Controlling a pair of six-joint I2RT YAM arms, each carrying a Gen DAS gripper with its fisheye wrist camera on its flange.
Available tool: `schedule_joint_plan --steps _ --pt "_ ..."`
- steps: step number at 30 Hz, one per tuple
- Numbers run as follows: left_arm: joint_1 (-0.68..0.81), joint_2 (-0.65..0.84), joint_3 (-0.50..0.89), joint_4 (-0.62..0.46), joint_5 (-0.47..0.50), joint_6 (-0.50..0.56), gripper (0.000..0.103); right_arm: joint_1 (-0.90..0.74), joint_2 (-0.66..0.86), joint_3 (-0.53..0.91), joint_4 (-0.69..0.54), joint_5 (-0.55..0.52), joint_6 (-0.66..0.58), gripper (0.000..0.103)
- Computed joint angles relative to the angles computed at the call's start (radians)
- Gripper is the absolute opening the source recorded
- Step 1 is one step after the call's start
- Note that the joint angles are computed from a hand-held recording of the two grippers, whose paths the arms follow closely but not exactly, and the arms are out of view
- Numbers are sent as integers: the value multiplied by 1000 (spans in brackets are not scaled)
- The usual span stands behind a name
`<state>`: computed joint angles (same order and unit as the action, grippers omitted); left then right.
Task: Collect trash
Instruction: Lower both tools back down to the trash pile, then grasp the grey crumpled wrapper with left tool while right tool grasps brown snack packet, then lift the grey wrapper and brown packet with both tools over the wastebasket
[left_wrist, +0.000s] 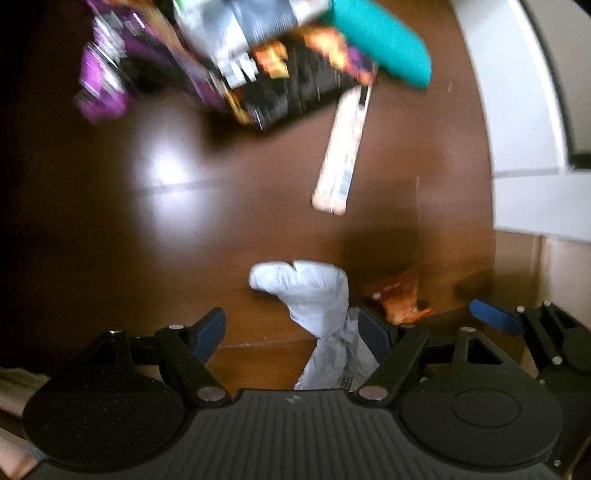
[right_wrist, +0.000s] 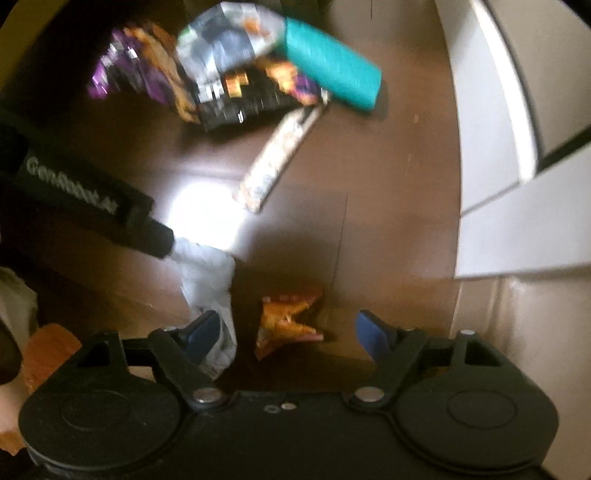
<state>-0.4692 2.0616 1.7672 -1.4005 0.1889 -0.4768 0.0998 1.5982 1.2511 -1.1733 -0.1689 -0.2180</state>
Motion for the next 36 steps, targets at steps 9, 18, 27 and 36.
schedule_joint_plan --steps 9,18,27,36 --pt "-34 75 -119 147 47 -65 78 -4 30 -153 132 -19 -1 73" --pt "-36 71 -185 205 64 -71 69 22 46 -196 187 -36 -5 56" --pt "-37 75 -123 149 15 -44 40 40 30 -199 183 -8 4 34" --pt "19 33 17 6 -43 20 39 33 -10 -81 75 -5 75 28"
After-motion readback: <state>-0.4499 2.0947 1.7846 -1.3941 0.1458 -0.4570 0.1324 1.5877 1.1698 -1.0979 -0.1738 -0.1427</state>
